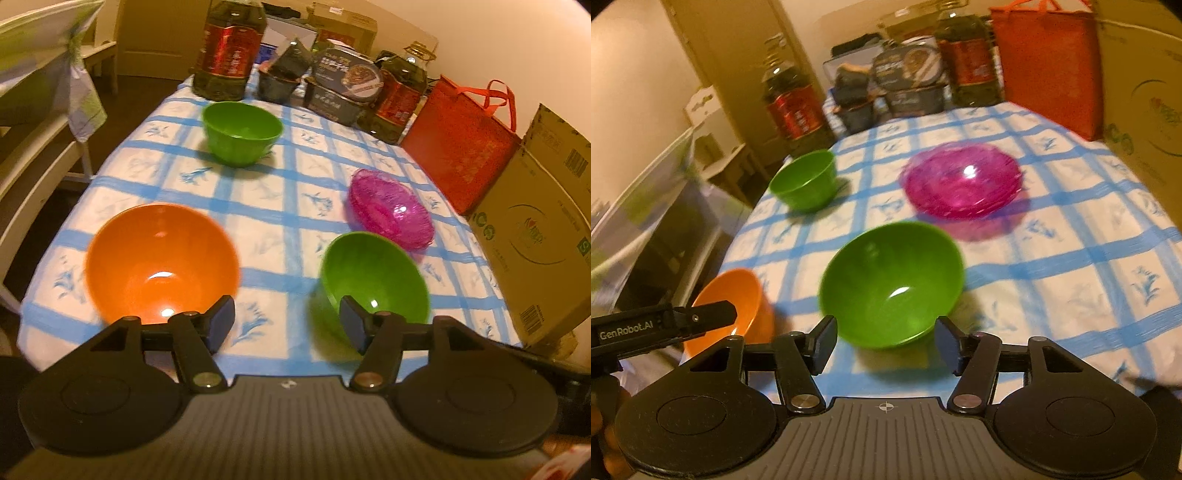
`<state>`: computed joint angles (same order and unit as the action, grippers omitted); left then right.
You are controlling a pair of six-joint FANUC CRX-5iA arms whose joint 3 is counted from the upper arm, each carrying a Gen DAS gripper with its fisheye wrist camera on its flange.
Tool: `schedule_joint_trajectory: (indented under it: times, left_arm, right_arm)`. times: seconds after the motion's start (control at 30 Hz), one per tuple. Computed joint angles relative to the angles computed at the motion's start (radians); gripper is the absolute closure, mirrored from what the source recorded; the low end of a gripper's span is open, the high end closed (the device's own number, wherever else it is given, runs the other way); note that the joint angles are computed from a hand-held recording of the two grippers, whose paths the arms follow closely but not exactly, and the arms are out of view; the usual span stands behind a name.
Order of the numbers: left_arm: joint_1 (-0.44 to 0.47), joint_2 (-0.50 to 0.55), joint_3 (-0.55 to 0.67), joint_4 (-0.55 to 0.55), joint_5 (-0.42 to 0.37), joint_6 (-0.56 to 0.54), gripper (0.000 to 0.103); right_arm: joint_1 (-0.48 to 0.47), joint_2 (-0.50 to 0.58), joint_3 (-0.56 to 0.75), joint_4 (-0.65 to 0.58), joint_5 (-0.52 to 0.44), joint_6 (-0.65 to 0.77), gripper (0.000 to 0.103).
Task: Organize plates and bowls
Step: 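Move the left tool toward the orange bowl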
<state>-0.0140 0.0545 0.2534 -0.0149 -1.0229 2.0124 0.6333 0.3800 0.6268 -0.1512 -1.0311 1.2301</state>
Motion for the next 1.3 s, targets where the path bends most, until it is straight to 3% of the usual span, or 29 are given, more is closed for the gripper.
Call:
schedule_joint_trajectory:
  times: [0.4, 0.7, 1.3]
  left_arm:
    - [0.042, -0.105, -0.118, -0.034, -0.032, 0.035, 0.037]
    - [0.053, -0.123, -0.156, -0.009, -0.032, 0.014, 0.037]
    - [0.066, -0.125, -0.154, -0.007, -0.027, 0.006, 0.034]
  right_arm:
    - [0.045, 0.024, 0.026, 0.022, -0.075, 0.028, 0.041]
    - [0.072, 0.033, 0.029, 0.048, -0.128, 0.051, 0.041]
    - [0.082, 0.048, 0.054, 0.044, -0.134, 0.058, 0.040]
